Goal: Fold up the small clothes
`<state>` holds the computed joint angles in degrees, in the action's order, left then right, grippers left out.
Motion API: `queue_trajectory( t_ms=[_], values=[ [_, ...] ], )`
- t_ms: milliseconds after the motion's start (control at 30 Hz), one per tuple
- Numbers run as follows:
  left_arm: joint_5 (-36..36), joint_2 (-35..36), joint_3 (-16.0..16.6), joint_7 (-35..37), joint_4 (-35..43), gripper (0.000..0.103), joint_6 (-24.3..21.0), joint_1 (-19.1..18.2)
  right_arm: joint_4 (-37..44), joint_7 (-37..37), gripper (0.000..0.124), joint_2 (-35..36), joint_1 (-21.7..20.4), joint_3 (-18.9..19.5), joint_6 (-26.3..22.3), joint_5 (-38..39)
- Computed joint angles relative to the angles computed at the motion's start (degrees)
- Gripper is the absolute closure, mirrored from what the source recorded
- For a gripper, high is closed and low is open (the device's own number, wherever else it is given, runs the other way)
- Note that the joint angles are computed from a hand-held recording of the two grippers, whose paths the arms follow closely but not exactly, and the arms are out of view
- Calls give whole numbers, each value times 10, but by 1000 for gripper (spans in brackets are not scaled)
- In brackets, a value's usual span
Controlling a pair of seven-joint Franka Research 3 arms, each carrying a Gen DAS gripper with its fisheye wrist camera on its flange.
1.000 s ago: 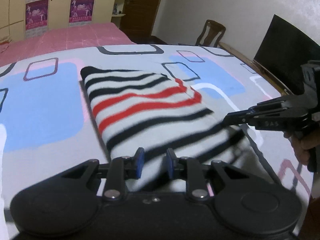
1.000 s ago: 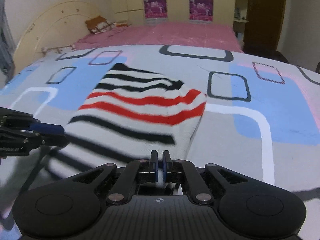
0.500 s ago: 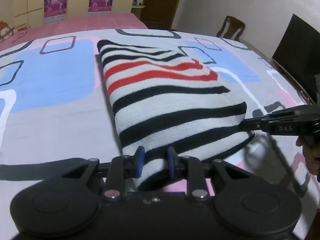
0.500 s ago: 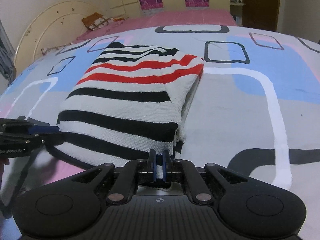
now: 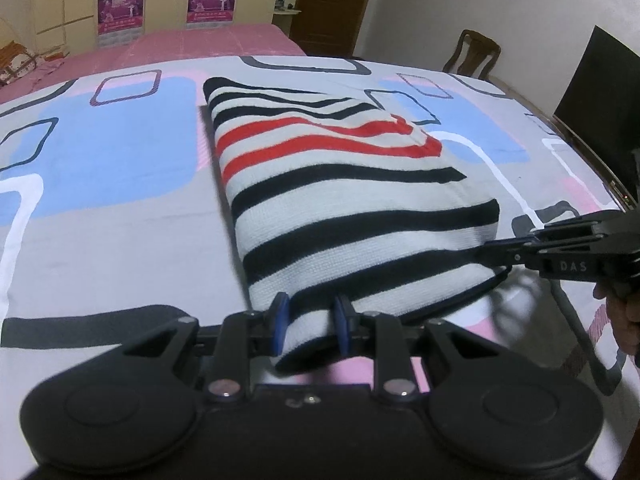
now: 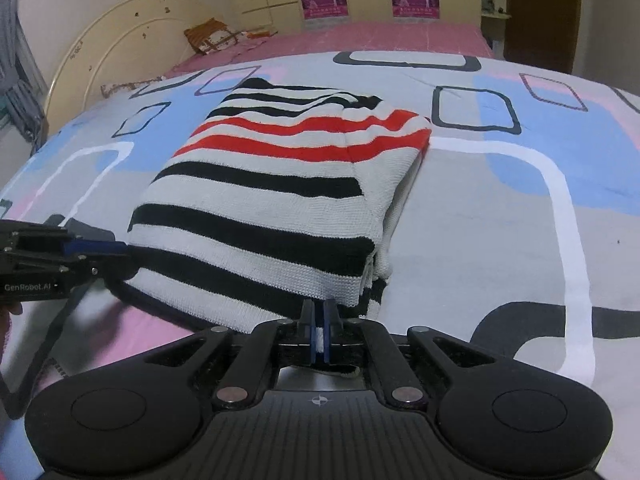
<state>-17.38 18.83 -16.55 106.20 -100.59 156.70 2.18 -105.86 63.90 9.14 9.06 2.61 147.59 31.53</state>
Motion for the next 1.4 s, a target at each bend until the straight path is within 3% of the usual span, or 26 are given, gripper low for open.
queue_trajectory(
  t_ms=[167, 200, 233, 267, 300, 333, 367, 433, 500, 567, 633, 700, 767, 867, 933, 1067, 1233, 1400],
  values=[
    [27, -4, 13, -36, 6, 77, -6, -13, 19, -2, 122, 8, -6, -1, -27, 9],
    [29, -9, 15, -44, 4, 72, 0, -15, 26, 1, 122, 10, -9, -1, -37, 15],
    [40, -15, 21, -59, 0, 53, 11, -20, 35, 9, 122, 10, -13, -3, -47, 23],
    [62, -21, 33, -85, -5, 21, 30, -31, 35, 14, 112, 6, -16, -3, -43, 36],
    [80, -25, 42, -108, -10, 7, 53, -38, 32, 13, 71, 2, -20, -3, -30, 56],
    [81, -23, 37, -110, -7, 4, 71, -33, 29, 6, 48, -2, -23, -1, -10, 82],
    [70, -14, 25, -100, 7, 8, 66, -22, 27, -15, 38, -3, -29, 2, 9, 120],
    [55, 15, 11, -96, 54, 11, 38, -8, 56, -13, 39, 16, -40, 0, -11, 157],
    [40, 45, -1, -94, 96, 11, 16, 1, 91, 11, 56, 44, -50, -1, -30, 178],
    [51, 79, 8, -120, 147, 13, -16, -8, 135, 43, 72, 78, -62, 0, -66, 185],
    [57, 112, 11, -139, 191, 16, -48, -11, 166, 49, 73, 105, -73, 7, -87, 193],
    [89, 150, 29, -168, 248, 20, -113, -26, 194, 68, 86, 130, -65, 1, -102, 139],
    [103, 157, 33, -172, 252, 12, -115, -28, 213, 84, 84, 152, -56, -5, -113, 73],
    [110, 143, 27, -172, 238, 16, -107, -25, 197, 58, 84, 135, -81, 17, -100, 114],
    [102, 139, 20, -168, 233, 13, -105, -17, 192, 39, 84, 132, -102, 28, -104, 169],
    [73, 165, 5, -160, 272, 12, -134, -3, 259, 63, 69, 183, -123, 29, -172, 196],
    [39, 204, -4, -170, 329, 12, -169, 4, 340, 89, 69, 248, -147, 44, -245, 207],
    [2, 229, -17, -173, 355, 13, -183, 15, 378, 83, 69, 277, -150, 54, -266, 201]
  ],
)
